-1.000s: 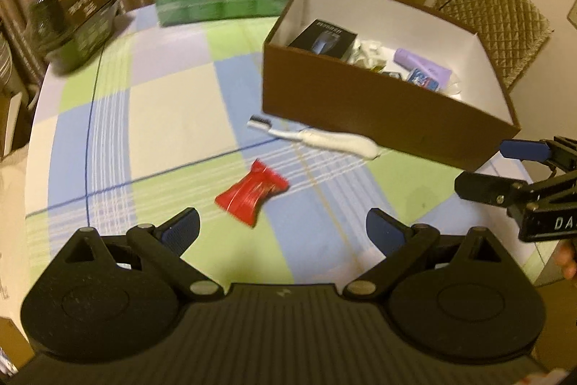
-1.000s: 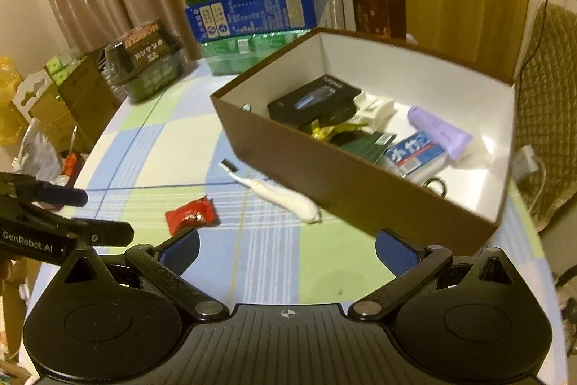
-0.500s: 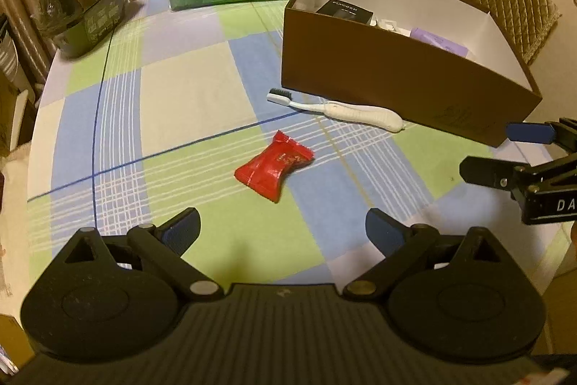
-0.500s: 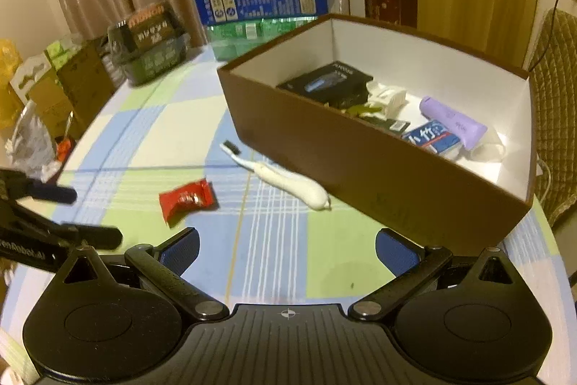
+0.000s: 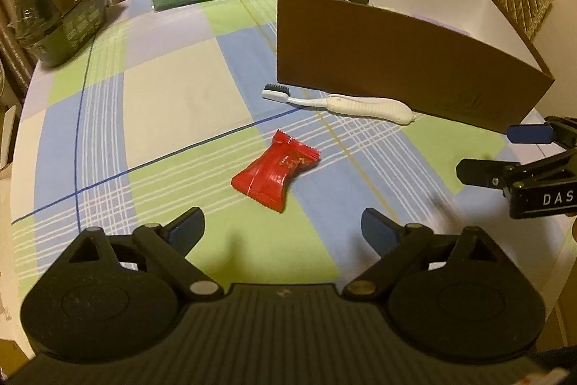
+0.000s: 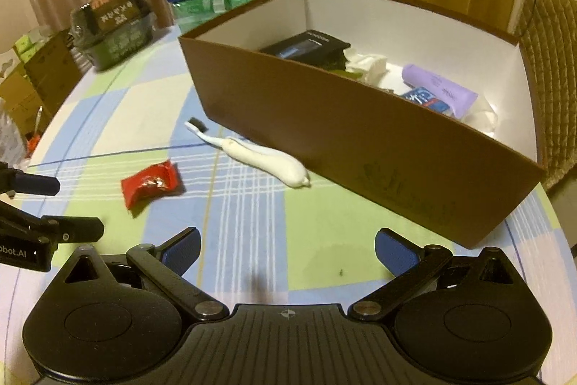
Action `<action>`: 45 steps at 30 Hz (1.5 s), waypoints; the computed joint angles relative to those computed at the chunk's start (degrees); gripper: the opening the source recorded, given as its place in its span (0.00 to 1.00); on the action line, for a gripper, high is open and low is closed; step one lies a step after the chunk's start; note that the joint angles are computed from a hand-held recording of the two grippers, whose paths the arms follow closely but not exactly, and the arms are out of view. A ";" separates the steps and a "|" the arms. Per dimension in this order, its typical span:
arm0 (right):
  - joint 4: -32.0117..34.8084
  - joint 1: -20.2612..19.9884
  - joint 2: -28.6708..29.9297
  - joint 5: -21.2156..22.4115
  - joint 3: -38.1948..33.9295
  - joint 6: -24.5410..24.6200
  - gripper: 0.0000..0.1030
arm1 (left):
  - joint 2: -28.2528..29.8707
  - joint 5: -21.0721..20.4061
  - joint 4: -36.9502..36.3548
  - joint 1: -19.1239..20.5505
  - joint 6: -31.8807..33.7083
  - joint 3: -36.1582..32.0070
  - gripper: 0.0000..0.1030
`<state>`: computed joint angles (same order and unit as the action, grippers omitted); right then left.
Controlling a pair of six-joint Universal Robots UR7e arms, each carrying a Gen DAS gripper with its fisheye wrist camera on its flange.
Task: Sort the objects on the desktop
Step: 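Grasp the red candy packet with the left tool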
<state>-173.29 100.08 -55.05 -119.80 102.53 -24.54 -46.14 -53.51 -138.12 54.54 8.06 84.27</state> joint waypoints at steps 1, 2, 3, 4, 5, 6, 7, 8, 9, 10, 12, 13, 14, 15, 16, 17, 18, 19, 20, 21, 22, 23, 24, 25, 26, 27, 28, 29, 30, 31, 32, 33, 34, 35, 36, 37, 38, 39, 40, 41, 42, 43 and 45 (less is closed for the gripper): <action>0.03 -0.15 0.16 -0.11 -0.16 0.21 0.98 | 0.41 -0.21 0.10 0.24 0.53 -0.55 0.87; -0.06 -0.32 0.45 -0.28 -0.42 0.46 0.98 | 0.77 -0.39 0.21 0.46 1.00 -1.00 0.84; -0.09 -0.46 0.69 -0.33 -0.63 0.62 0.98 | 1.15 -0.70 0.45 0.69 1.57 -1.55 0.83; 0.19 -0.54 0.96 -0.44 -0.97 0.85 0.98 | 1.57 -1.03 0.74 0.95 2.24 -2.18 0.82; 0.23 -0.64 1.25 -0.58 -1.23 0.93 0.98 | 1.93 -1.14 0.94 1.10 2.72 -2.65 0.82; 0.21 -0.68 1.57 -0.75 -1.46 0.93 0.98 | 2.30 -1.30 1.03 1.28 3.42 -3.10 0.81; 0.29 -0.73 1.91 -0.87 -1.70 0.88 0.98 | 2.69 -1.48 1.10 1.48 4.29 -3.61 0.81; 0.19 -0.80 2.24 -0.87 -1.88 0.73 0.97 | 3.09 -1.64 1.25 1.65 5.09 -4.15 0.81; -0.02 -0.86 2.51 -0.83 -1.99 0.58 0.96 | 3.53 -1.87 1.28 1.88 6.06 -4.71 0.79; -0.17 -0.94 2.79 -0.76 -2.12 0.50 0.92 | 4.01 -2.01 1.21 2.09 7.06 -5.28 0.78; 0.22 -1.15 3.12 -0.40 -2.44 0.65 0.86 | 5.11 -2.59 1.85 2.60 8.67 -6.93 0.71; 0.51 -1.28 3.26 -0.27 -2.63 0.78 0.83 | 5.58 -2.81 2.11 2.80 9.18 -7.62 0.69; 0.78 -1.39 3.46 -0.39 -2.88 0.89 0.82 | 6.05 -2.88 2.32 2.96 9.64 -8.27 0.68; 0.92 -1.45 3.55 -0.46 -3.01 0.90 0.81 | 6.57 -3.06 2.45 3.16 10.37 -8.95 0.68; 1.01 -1.59 3.63 -0.42 -3.14 0.88 0.79 | 6.97 -3.22 2.39 3.34 10.99 -9.41 0.68; 0.89 -1.66 3.77 -0.55 -3.21 0.92 0.78 | 7.31 -3.29 2.41 3.48 11.44 -9.82 0.68; 0.75 -1.73 3.89 -0.68 -3.32 0.98 0.76 | 7.63 -3.46 2.56 3.61 11.84 -10.25 0.68; 0.66 -1.79 4.01 -0.76 -3.44 1.15 0.74 | 7.91 -3.78 2.72 3.77 12.31 -10.66 0.68; 0.54 -1.85 4.15 -0.88 -3.58 1.33 0.73 | 8.11 -3.99 2.93 3.88 12.61 -11.00 0.68; 0.34 -1.88 4.35 -1.15 -3.76 1.46 0.72 | 8.42 -4.09 3.17 3.99 12.91 -11.44 0.68; 0.24 -1.93 4.53 -1.37 -3.94 1.57 0.72 | 8.74 -4.20 3.29 4.10 13.30 -11.86 0.68; 0.26 -1.98 4.73 -1.51 -4.20 1.72 0.72 | 9.00 -4.36 3.36 4.19 13.66 -12.20 0.68; 0.22 -2.02 4.90 -1.68 -4.41 1.83 0.71 | 9.35 -4.50 3.53 4.31 13.97 -12.65 0.68; 0.18 -2.06 5.02 -1.81 -4.56 1.86 0.71 | 9.62 -4.57 3.67 4.40 14.12 -13.01 0.67; 0.13 -2.07 5.13 -1.88 -4.67 1.90 0.71 | 9.86 -4.67 3.77 4.49 14.23 -13.30 0.66; 0.13 -2.09 5.19 -1.75 -4.74 1.85 0.71 | 10.14 -4.95 3.98 4.62 14.31 -13.69 0.61; 0.12 -2.10 5.26 -1.69 -4.80 1.73 0.70 | 10.40 -5.32 4.42 4.78 14.20 -14.16 0.57; 0.02 -2.10 5.35 -1.65 -4.85 1.46 0.70 | 10.65 -5.63 4.88 4.94 13.87 -14.61 0.49; 0.01 -2.10 5.42 -1.59 -4.89 1.17 0.70 | 10.91 -5.79 5.24 5.09 13.45 -15.03 0.45; 0.00 -2.10 5.46 -1.46 -4.91 0.81 0.70 | 11.03 -5.83 5.27 5.19 13.15 -15.15 0.39; -0.14 -2.11 5.50 -1.20 -4.89 0.38 0.70 | 11.03 -5.59 4.96 5.24 12.92 -15.04 0.33; -0.31 -2.13 5.47 -0.82 -4.83 -0.10 0.70 | 10.90 -5.40 4.62 5.30 12.74 -14.80 0.28; -0.60 -2.14 5.44 -0.34 -4.75 -0.74 0.70 | 10.55 -5.43 4.26 5.35 12.56 -14.41 0.28; -0.99 -2.14 5.46 0.12 -4.71 -1.56 0.70 | 10.13 -5.26 3.65 5.36 12.33 -13.84 0.26; -1.26 -2.11 5.51 0.48 -4.74 -2.40 0.70 | 9.67 -4.87 3.02 5.38 12.11 -13.22 0.24; -1.57 -2.10 5.65 0.90 -4.80 -3.43 0.70 | 9.12 -4.28 2.53 5.42 11.76 -12.56 0.24; -1.84 -2.03 5.90 1.14 -4.98 -4.42 0.70 | 8.61 -3.48 2.22 5.45 11.23 -11.96 0.24; -2.29 -1.99 6.21 1.35 -5.13 -5.51 0.70 | 8.04 -2.50 2.00 5.52 10.47 -11.34 0.24; -2.92 -1.93 6.63 1.48 -5.33 -6.73 0.69 | 7.34 -1.59 1.84 5.64 9.53 -10.62 0.24; -3.75 -1.85 7.26 1.47 -5.63 -8.18 0.69 | 6.72 -0.96 1.81 5.78 8.60 -10.07 0.24; -4.54 -1.81 7.88 1.31 -5.97 -9.21 0.69 | 6.01 -0.15 1.78 5.91 7.43 -9.41 0.24; -5.33 -1.84 8.68 1.09 -6.49 -9.88 0.69 | 5.26 0.67 1.86 6.06 6.23 -8.77 0.24; -6.21 -2.04 9.97 0.96 -7.47 -9.91 0.69 | 4.06 1.99 2.04 6.34 4.41 -7.77 0.24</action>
